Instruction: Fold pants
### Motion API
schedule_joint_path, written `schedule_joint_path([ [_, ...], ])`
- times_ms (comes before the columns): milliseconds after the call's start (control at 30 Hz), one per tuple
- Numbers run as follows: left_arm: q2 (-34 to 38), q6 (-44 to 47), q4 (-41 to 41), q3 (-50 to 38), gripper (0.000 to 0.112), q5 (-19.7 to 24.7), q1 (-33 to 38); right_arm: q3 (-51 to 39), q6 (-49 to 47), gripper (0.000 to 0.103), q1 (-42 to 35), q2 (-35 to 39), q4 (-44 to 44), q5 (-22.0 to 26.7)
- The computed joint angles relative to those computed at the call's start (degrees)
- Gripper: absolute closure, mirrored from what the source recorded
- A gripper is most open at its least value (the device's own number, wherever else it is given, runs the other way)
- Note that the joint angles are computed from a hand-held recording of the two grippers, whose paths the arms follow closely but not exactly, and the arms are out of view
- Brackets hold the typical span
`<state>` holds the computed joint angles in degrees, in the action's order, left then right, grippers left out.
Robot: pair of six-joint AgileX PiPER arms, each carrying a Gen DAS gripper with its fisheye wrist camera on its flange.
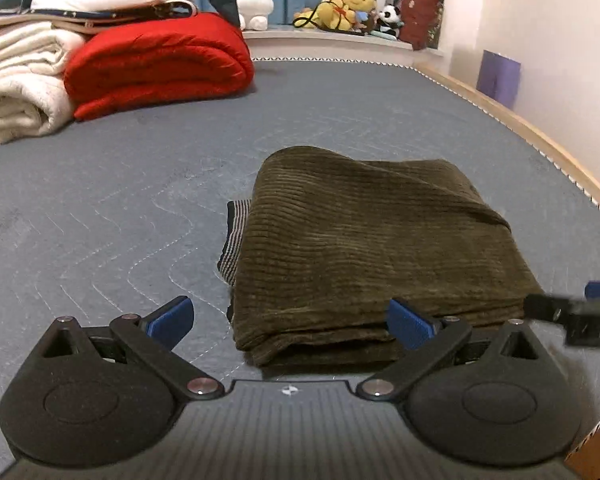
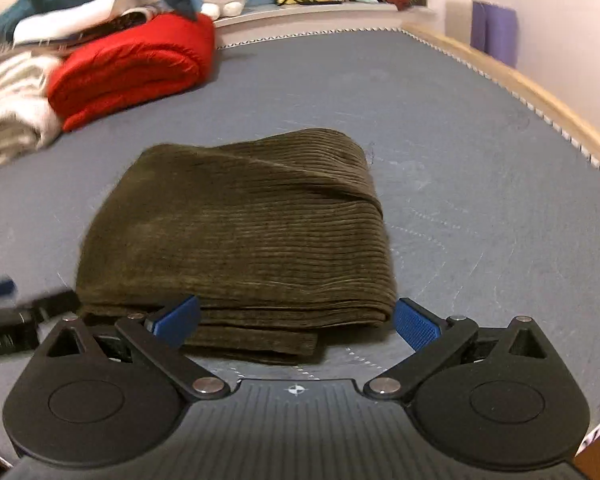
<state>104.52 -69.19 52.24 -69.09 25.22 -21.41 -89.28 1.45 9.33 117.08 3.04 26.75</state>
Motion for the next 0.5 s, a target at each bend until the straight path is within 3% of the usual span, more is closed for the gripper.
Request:
schedule_joint_path([
  [100, 1.71, 4.4, -5.81, -3.06, 0.009, 1.91, 0.36, -1.12, 5.37, 0.001, 1.08, 1.77, -6.67, 0.21],
  [300, 1.21, 4.07, -5.53, -1.94, 0.009, 0.93, 0.35, -1.51, 1.31, 0.001, 0.75, 2.25, -1.62, -0.87],
  [500, 0.93, 5.69, -7.83, -1.45, 0.009, 0.48, 1.42, -2.47, 2.91, 0.001, 1.66, 2.17, -3.61, -1.14],
])
